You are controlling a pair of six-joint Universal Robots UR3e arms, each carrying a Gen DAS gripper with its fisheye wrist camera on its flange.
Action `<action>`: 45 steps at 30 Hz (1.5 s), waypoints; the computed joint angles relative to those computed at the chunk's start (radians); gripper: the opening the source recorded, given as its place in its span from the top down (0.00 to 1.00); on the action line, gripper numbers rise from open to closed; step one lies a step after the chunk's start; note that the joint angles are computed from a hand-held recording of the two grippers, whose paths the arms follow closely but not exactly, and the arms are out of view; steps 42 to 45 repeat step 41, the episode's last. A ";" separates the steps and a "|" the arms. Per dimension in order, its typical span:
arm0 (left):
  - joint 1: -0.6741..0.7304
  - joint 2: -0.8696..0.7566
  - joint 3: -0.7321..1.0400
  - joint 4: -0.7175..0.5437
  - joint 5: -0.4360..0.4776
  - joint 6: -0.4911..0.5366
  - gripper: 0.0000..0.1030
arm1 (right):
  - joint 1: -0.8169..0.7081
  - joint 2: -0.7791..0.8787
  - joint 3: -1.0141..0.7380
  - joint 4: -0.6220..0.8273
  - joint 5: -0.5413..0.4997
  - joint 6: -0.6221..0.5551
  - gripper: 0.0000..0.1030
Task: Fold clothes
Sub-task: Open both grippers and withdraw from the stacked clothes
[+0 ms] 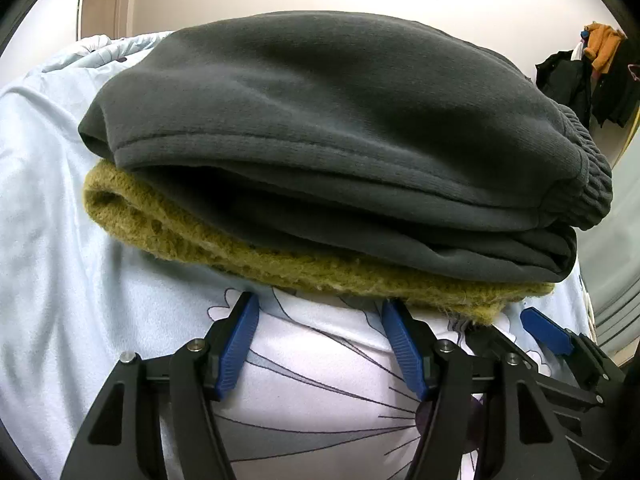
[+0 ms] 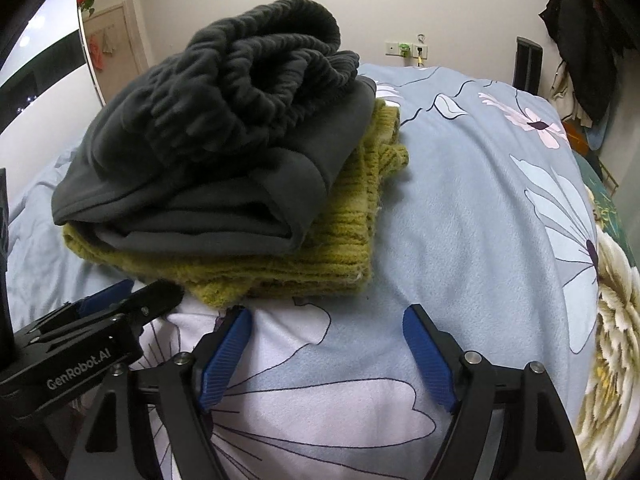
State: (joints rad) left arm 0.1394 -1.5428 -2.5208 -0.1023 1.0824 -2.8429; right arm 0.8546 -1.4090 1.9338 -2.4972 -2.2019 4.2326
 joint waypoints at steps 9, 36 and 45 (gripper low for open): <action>0.015 -0.011 0.010 -0.004 -0.006 0.015 0.37 | 0.011 -0.017 0.023 -0.009 -0.009 0.011 0.20; -0.001 -0.057 0.051 0.008 0.002 -0.001 0.36 | 0.007 -0.074 0.085 -0.030 -0.012 0.000 0.20; -0.003 -0.066 0.057 0.016 0.002 -0.004 0.36 | 0.004 -0.075 0.087 -0.037 -0.011 -0.005 0.20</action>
